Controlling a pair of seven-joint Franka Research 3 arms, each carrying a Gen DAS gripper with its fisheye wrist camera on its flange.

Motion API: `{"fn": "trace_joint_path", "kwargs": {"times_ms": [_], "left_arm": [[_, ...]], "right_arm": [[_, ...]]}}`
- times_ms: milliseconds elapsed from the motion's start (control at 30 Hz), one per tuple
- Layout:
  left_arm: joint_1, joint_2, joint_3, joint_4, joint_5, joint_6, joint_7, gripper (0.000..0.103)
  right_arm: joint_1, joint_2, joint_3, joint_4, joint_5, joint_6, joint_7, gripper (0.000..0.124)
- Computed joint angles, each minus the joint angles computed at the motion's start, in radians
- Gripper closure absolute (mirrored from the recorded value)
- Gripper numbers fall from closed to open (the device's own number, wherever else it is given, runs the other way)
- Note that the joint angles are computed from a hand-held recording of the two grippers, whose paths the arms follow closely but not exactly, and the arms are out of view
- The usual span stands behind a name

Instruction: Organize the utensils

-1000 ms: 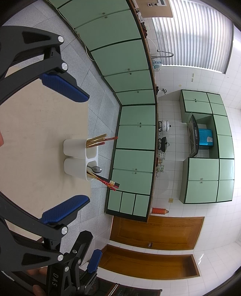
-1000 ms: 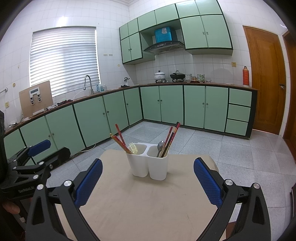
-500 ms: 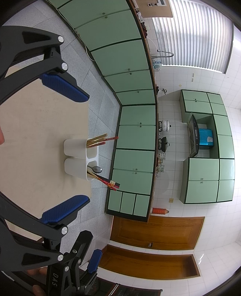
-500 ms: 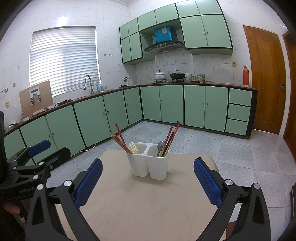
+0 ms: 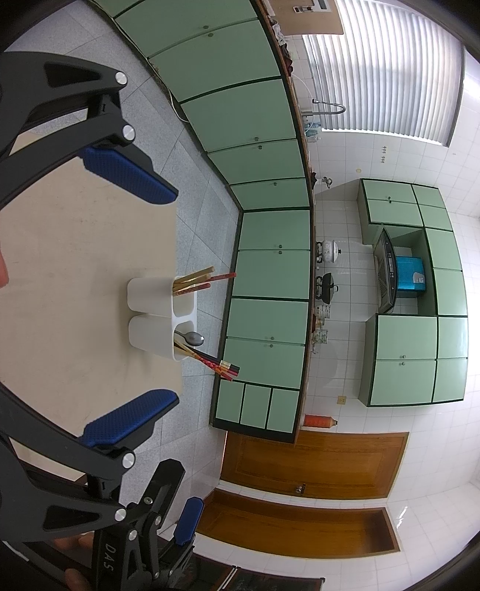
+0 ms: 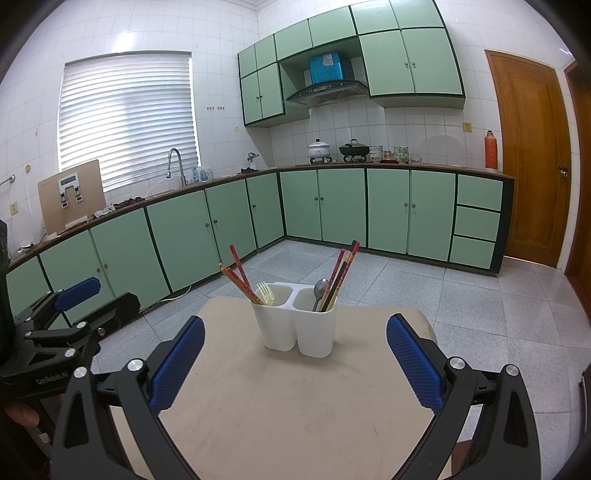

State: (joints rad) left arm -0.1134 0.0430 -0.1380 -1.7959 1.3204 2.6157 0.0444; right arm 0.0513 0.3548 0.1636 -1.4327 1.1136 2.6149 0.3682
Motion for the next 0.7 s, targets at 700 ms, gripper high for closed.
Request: {"fn": "trace_joint_path", "kwargs": {"times_ms": [700], "left_arm": [[0.003,-0.002,0.0,-0.006,-0.002,0.005,-0.004,0.006]], "right_arm": [[0.001,-0.001,0.0,-0.003,-0.003,0.002,-0.002,0.027]]}}
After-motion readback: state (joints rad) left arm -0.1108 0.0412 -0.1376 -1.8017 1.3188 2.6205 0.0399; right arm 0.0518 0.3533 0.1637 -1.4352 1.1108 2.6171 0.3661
